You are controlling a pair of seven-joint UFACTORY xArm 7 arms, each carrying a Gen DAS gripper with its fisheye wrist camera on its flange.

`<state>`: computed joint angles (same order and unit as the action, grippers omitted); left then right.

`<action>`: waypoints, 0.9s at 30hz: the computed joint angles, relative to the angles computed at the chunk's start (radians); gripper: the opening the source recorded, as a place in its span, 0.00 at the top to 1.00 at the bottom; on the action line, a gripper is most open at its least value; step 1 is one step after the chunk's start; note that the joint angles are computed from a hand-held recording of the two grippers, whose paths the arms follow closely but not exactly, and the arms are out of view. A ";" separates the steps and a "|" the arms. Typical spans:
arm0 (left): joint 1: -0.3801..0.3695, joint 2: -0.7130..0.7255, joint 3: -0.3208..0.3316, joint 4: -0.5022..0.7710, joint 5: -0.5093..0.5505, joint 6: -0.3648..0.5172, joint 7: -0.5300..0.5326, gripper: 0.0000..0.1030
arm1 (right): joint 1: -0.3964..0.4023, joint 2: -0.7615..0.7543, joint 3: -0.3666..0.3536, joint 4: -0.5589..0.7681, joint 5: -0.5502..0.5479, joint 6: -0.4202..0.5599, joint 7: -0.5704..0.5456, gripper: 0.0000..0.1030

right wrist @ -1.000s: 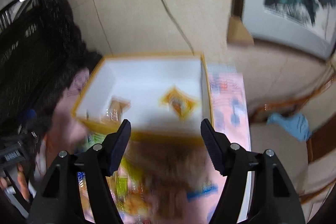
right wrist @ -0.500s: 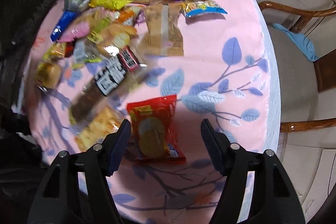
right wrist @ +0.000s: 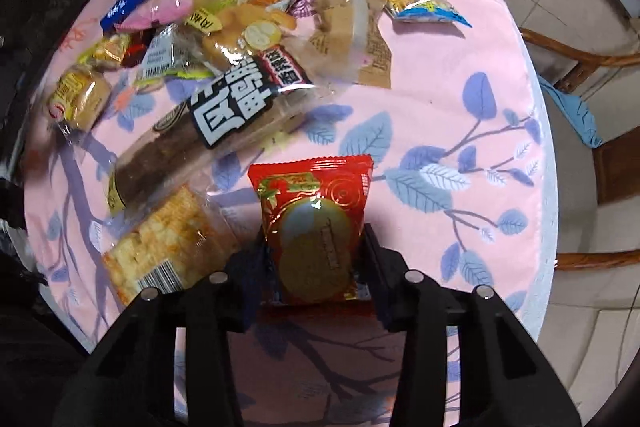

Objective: Organize snacks
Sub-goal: 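Grasp the red round biscuit pack with the right gripper while the left grasps the yellow bread bun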

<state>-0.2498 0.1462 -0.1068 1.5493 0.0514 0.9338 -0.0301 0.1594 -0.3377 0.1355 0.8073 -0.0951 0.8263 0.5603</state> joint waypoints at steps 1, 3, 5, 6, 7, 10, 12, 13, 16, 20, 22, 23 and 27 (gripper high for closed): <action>0.001 -0.002 0.001 -0.005 -0.001 0.004 0.003 0.06 | -0.001 -0.007 0.003 -0.003 -0.003 -0.004 0.010 0.57; 0.002 -0.006 -0.001 -0.018 -0.006 0.018 0.014 0.06 | -0.006 -0.022 0.000 -0.005 -0.003 -0.006 0.019 0.57; 0.000 -0.004 -0.007 -0.030 -0.021 0.027 0.031 0.06 | -0.007 -0.024 -0.003 0.004 0.006 -0.001 0.024 0.57; -0.002 -0.002 -0.010 -0.037 -0.025 0.026 0.038 0.06 | -0.007 -0.020 -0.005 0.011 0.010 -0.001 0.022 0.57; -0.009 0.002 -0.015 -0.049 -0.022 0.022 0.048 0.06 | -0.006 -0.019 -0.005 0.012 0.013 -0.001 0.021 0.57; -0.040 0.026 -0.021 -0.068 0.042 0.011 0.045 0.06 | -0.002 -0.038 -0.009 -0.001 0.027 0.000 0.011 0.57; -0.057 0.050 -0.020 -0.064 0.076 0.021 0.026 0.06 | -0.001 -0.046 -0.001 -0.002 0.028 0.006 0.021 0.57; -0.061 0.064 -0.019 -0.057 0.077 0.031 0.022 0.06 | -0.001 -0.050 0.000 -0.002 0.029 0.009 0.024 0.57; -0.071 0.109 -0.016 -0.032 0.077 0.062 0.010 0.06 | -0.001 -0.071 0.005 -0.008 0.031 0.019 0.042 0.57; -0.078 0.142 -0.009 -0.020 0.079 0.059 -0.005 0.04 | -0.003 -0.082 0.001 -0.007 0.037 0.029 0.043 0.57; -0.075 0.154 -0.008 -0.003 0.062 0.065 -0.011 0.04 | -0.003 -0.079 0.001 0.001 0.038 0.036 0.038 0.57; -0.076 0.152 -0.006 -0.006 0.063 0.054 -0.016 0.07 | -0.002 -0.076 0.001 0.005 0.039 0.038 0.036 0.57; -0.058 0.146 -0.016 -0.018 0.003 0.024 0.009 0.25 | 0.003 -0.057 0.003 0.023 0.042 0.039 0.026 0.57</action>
<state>-0.3074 0.2923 -0.1227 1.5315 0.0548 0.9580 -0.0210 0.1627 -0.3947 0.1385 0.8299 -0.0530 0.8657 0.5865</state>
